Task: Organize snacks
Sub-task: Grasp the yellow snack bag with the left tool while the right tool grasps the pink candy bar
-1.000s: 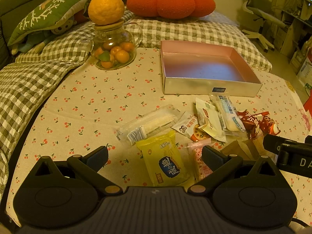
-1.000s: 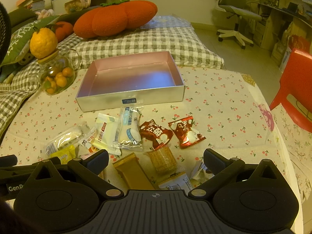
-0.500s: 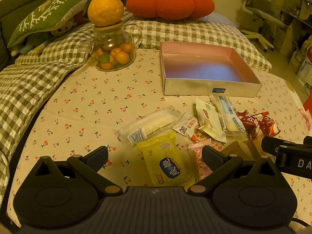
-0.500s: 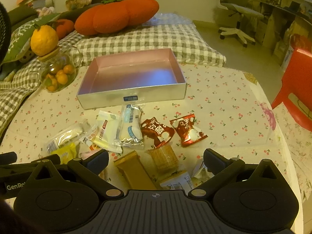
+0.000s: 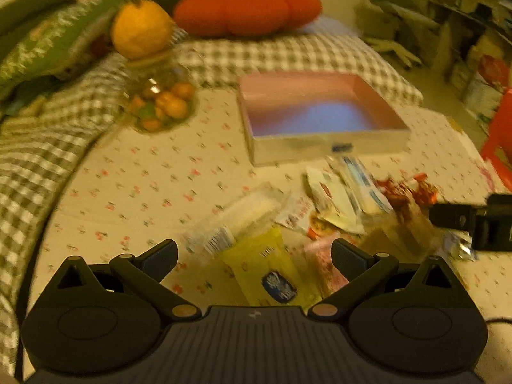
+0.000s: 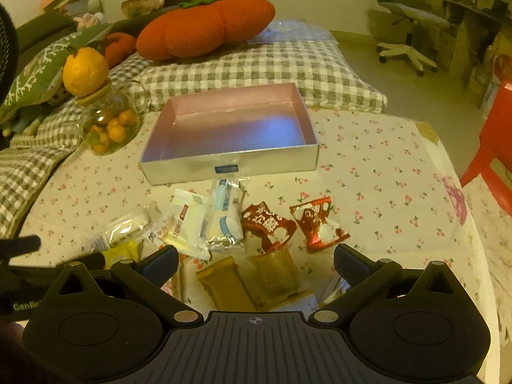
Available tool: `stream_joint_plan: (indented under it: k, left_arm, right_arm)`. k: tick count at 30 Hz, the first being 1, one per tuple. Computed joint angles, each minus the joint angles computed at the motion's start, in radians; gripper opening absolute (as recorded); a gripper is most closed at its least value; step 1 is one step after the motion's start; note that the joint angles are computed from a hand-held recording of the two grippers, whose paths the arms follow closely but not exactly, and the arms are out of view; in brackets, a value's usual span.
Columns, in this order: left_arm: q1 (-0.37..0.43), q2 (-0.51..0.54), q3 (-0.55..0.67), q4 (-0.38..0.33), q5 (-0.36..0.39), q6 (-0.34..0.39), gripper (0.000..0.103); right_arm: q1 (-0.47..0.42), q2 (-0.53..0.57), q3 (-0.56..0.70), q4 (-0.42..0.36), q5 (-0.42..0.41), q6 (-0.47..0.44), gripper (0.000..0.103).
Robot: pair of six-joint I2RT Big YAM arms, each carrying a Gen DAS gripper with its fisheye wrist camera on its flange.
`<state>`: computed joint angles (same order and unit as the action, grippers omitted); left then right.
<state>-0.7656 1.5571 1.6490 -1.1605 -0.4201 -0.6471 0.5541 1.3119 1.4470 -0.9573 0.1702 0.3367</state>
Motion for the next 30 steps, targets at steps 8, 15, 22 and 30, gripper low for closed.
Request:
stream_joint_plan:
  k: [8,15,22,30]
  left_arm:
    - [0.047,0.025,0.027,-0.043,0.109,0.048,0.1]
    - [0.1,0.018,-0.011,-0.03,0.257,-0.031,0.086]
    - [0.119,0.019,-0.044,-0.011,0.325,-0.103,0.07]
    - [0.115,0.036,-0.042,0.004,0.323,-0.141,0.061]
  right_arm:
    - [-0.074,0.052,0.057,-0.053,-0.211,-0.011,0.103]
    - [-0.103,0.099,0.089,-0.098,-0.375,0.021,0.098]
    - [-0.075,0.144,0.112,-0.151,-0.457,0.026,0.08]
    - [-0.027,0.18,0.131,-0.179,-0.428,-0.016,0.069]
